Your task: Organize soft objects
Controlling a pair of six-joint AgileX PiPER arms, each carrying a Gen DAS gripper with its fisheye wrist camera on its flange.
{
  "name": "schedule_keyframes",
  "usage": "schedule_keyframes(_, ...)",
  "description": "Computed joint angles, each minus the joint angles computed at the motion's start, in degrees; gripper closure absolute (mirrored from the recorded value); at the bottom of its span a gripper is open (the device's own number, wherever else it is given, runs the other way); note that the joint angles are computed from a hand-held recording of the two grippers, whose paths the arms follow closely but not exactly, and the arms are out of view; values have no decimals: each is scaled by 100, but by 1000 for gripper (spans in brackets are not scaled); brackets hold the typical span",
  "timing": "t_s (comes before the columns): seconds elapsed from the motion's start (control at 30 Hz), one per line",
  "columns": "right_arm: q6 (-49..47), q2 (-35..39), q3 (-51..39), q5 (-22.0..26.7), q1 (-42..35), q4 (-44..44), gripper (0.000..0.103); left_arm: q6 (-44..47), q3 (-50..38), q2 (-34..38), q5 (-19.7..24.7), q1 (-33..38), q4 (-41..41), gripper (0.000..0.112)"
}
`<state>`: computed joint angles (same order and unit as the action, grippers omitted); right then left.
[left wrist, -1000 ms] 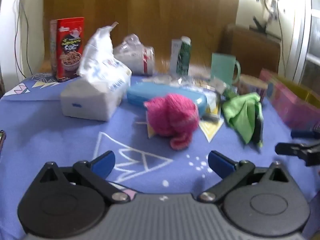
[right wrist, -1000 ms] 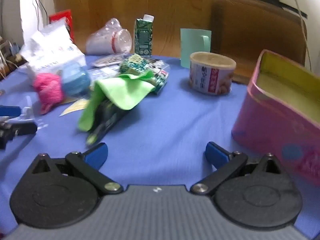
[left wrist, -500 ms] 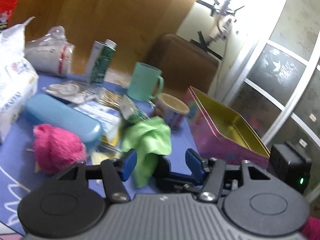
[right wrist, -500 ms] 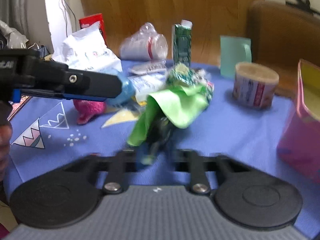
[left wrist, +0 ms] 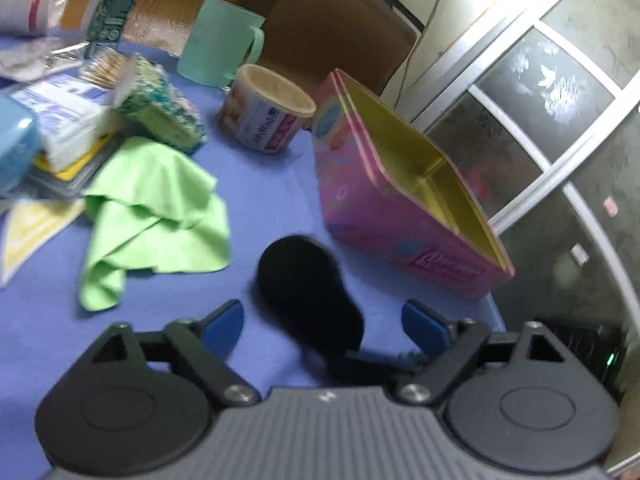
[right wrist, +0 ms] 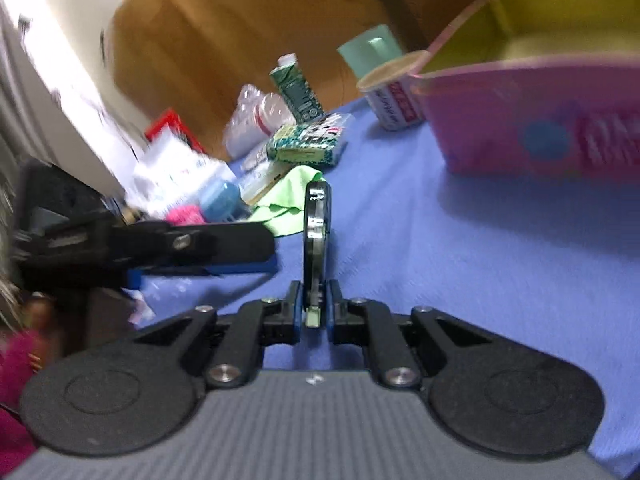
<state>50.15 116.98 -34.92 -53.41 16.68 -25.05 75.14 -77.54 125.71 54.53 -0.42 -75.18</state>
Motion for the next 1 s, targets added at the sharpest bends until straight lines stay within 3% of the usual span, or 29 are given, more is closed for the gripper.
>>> schedule_keyframes(0.07,-135,-23,190,-292,-50,92,88,-445,-356,87,92,-177,288,56)
schedule_keyframes(0.13,-308,-160,261,-382,-123,191,88,-456,-496,19,79,-386,336,61)
schedule_keyframes(0.23,-710,-420,449,-629,-180,560,88,-352,-704,-138,20,-667,281,61)
schedule_keyframes(0.37,-1719,-1038,778,-636,-37,1780,88,-608,-1462,-34,-27,-1146,363,62)
schedule_keyframes(0.47,-2259,-1250,739,-425,3,2651,88,-1025,-2092,157,-352,-1639,648,61)
schedule_keyframes(0.63,-2444,-1063,459,-169,-212,3216,88,-1424,-2589,434,-1006,-2176,1060,55)
schedule_keyframes(0.7,-2691,-955,270,72,-152,3595,88,-1448,-2573,467,-1214,-2273,1108,47)
schedule_keyframes(0.77,-3209,-900,104,174,92,4263,85,-1244,-2338,378,-1459,-2308,962,42)
schedule_keyframes(0.9,-3715,-543,243,-492,395,5022,50,-449,-1737,48,-1491,-2125,273,40)
schedule_keyframes(1.0,-3712,-481,294,-881,632,5301,51,708,-892,-407,-1342,-1740,-705,36)
